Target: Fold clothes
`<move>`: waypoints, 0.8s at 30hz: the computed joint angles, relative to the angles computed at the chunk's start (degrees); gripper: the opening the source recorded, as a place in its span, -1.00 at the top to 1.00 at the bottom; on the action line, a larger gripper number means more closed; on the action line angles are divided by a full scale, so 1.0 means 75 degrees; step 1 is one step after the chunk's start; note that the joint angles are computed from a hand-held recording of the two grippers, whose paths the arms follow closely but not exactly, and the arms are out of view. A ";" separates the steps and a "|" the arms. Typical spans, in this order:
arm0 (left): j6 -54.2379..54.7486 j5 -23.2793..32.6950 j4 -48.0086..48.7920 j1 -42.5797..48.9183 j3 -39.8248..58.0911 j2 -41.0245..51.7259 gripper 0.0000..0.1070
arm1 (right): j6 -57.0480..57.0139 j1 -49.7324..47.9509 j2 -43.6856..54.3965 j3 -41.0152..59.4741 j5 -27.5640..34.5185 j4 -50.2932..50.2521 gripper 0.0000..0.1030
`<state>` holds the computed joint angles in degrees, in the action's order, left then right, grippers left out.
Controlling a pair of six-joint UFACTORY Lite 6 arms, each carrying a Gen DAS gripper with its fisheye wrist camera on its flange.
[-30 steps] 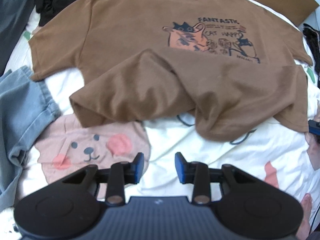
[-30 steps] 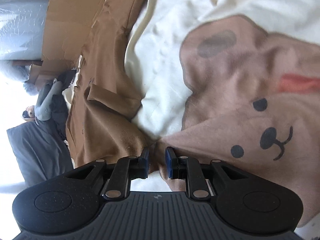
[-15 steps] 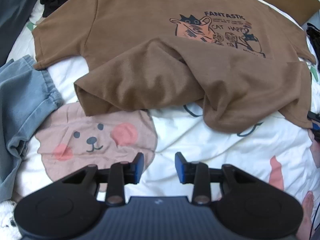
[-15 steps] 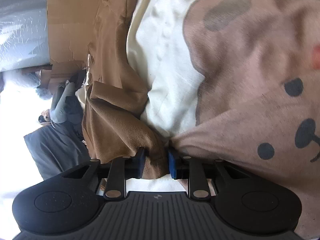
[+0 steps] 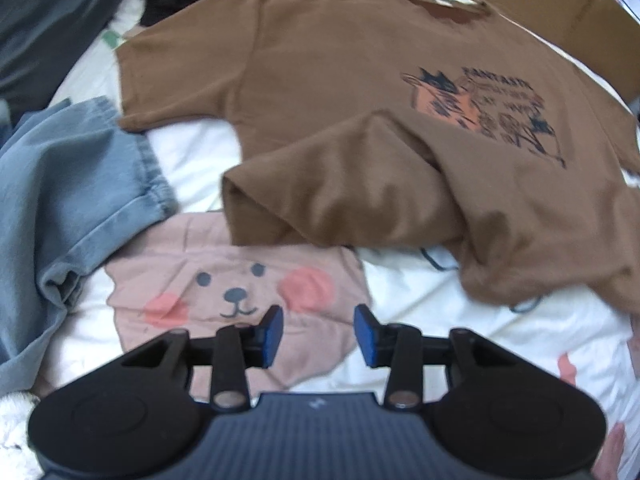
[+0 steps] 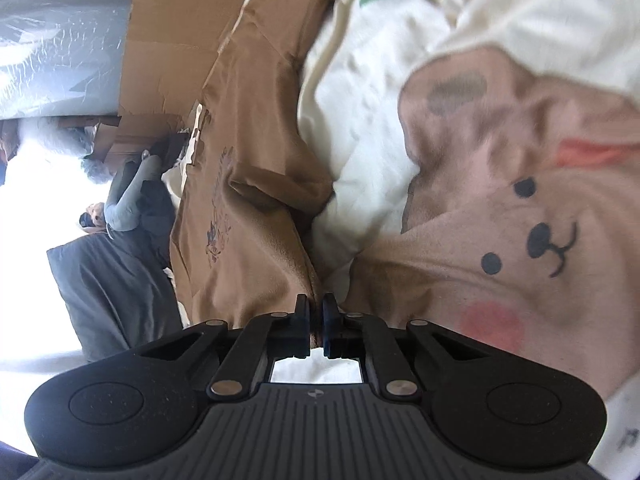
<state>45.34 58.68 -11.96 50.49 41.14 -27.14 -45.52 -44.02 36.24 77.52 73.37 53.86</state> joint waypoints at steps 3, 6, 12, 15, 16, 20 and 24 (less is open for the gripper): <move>0.0157 -0.0282 -0.0303 0.0306 -0.0047 0.0323 0.19 | 0.0231 -0.0128 -0.0234 0.0279 0.0140 -0.0243 0.94; 0.0482 -0.0463 -0.0742 0.0497 -0.0137 0.0543 0.15 | 0.0414 -0.0262 -0.0425 0.0553 0.0267 -0.0547 0.94; 0.1122 -0.1041 -0.1393 0.0240 -0.0528 0.0661 0.03 | 0.0577 -0.0290 -0.0760 0.0715 0.0239 -0.0982 0.94; 0.1449 -0.1220 -0.1800 0.0122 -0.0591 0.0788 0.03 | 0.0610 -0.0271 -0.0818 0.0695 0.0177 -0.1093 0.94; 0.1513 -0.1303 -0.1866 0.0049 -0.0606 0.0800 0.03 | 0.0612 -0.0248 -0.0842 0.0676 0.0154 -0.1123 0.94; 0.1723 -0.1537 -0.2161 -0.0081 -0.0628 0.0891 0.03 | 0.0597 -0.0112 -0.0947 0.0497 -0.0038 -0.1191 0.94; 0.2172 -0.1677 -0.2744 -0.0008 -0.0682 0.0989 0.03 | 0.0447 0.0027 -0.0955 0.0345 -0.0226 -0.1076 0.94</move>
<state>61.63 46.10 -32.54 50.43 36.03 -19.72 -42.18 -43.82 29.08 80.10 71.67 45.80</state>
